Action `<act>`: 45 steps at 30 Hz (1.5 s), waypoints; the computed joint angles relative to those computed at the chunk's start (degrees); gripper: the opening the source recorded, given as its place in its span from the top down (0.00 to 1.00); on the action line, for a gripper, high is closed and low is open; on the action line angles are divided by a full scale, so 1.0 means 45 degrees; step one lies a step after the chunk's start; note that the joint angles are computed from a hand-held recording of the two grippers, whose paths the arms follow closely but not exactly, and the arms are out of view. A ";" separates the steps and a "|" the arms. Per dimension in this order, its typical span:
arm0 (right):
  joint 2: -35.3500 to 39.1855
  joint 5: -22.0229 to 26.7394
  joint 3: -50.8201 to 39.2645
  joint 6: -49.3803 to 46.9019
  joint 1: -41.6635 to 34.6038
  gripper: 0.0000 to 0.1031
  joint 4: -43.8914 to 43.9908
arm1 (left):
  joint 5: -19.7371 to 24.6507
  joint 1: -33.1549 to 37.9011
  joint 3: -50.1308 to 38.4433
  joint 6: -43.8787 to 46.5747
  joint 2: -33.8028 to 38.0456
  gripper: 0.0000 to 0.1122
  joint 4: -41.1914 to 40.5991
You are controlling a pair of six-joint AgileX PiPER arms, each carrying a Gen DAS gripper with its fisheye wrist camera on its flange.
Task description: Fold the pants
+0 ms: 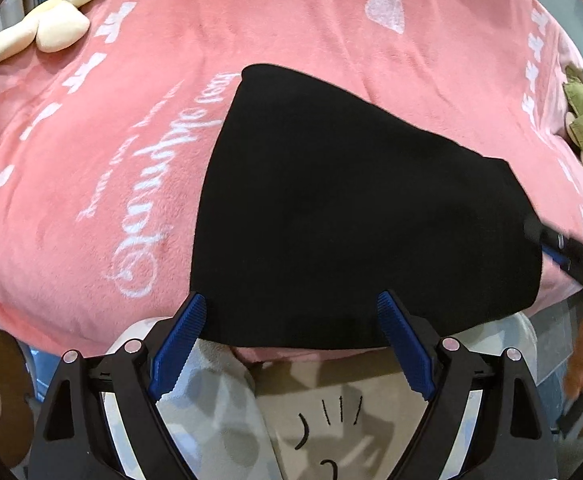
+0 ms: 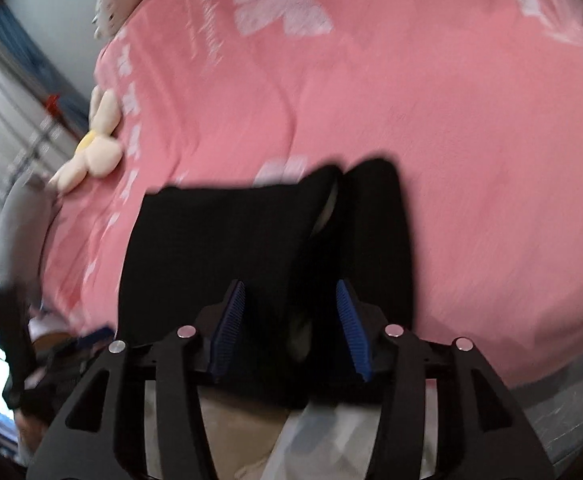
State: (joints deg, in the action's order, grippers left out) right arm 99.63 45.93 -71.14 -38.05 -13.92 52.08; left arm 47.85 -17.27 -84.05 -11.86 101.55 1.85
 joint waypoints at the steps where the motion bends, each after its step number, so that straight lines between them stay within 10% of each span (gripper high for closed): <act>1: 0.0038 0.0104 0.0208 -0.0198 0.0024 0.48 0.0075 | -0.0009 -0.0053 -0.0017 -0.0059 0.0020 0.24 0.0003; 3: 0.0292 -0.0179 0.0507 -0.0312 0.0418 0.53 0.0162 | 0.0003 -0.0146 -0.0092 -0.0036 0.0031 0.24 -0.0093; 6: 0.0174 -0.0270 0.0587 -0.0696 0.0613 0.89 0.0341 | 0.0145 -0.0241 -0.0231 -0.0031 -0.0002 0.24 -0.0174; 10: -0.1270 -0.0086 -0.0274 -0.0276 0.0559 0.89 -0.0195 | 0.0203 -0.0258 -0.0399 -0.0037 -0.0279 0.24 -0.0304; 17: -0.0250 -0.0832 0.0259 0.0810 0.0253 0.74 -0.2241 | 0.0320 -0.0120 -0.0990 -0.0162 0.0581 0.23 -0.0681; 21: -0.0893 -0.1583 0.0016 0.1592 0.0050 0.30 -0.2267 | 0.0363 0.0854 -0.1549 0.0476 0.0864 0.23 -0.1805; 28: 0.1784 -0.0207 -0.1945 0.1700 -0.0275 0.25 -0.1664 | 0.0981 0.2515 -0.3440 0.2716 0.3448 0.17 -0.5408; 30: 0.1970 -0.0671 -0.1561 0.1422 -0.0124 0.46 -0.0942 | 0.0023 0.2578 -0.2850 0.3061 0.3429 0.16 -0.6135; 33: 0.1532 0.0049 -0.1581 0.1087 -0.0229 0.67 0.0115 | -0.0561 0.2527 -0.2306 0.3917 0.2818 0.62 -0.6648; 37: -0.0038 0.1100 -0.1482 0.0287 -0.0179 0.71 0.0970 | 0.0547 0.3368 -0.1725 0.5004 0.1252 0.71 -0.8174; 42: -0.0455 -0.0289 -0.0053 0.1412 0.0947 0.54 -0.1984 | -0.0552 0.2698 0.0445 0.2417 -0.0432 0.49 -0.3578; 45: -0.1078 -0.1804 0.1055 0.3043 0.1379 0.60 -0.3478 | -0.0705 0.2103 0.0809 0.0335 -0.0414 0.51 -0.0767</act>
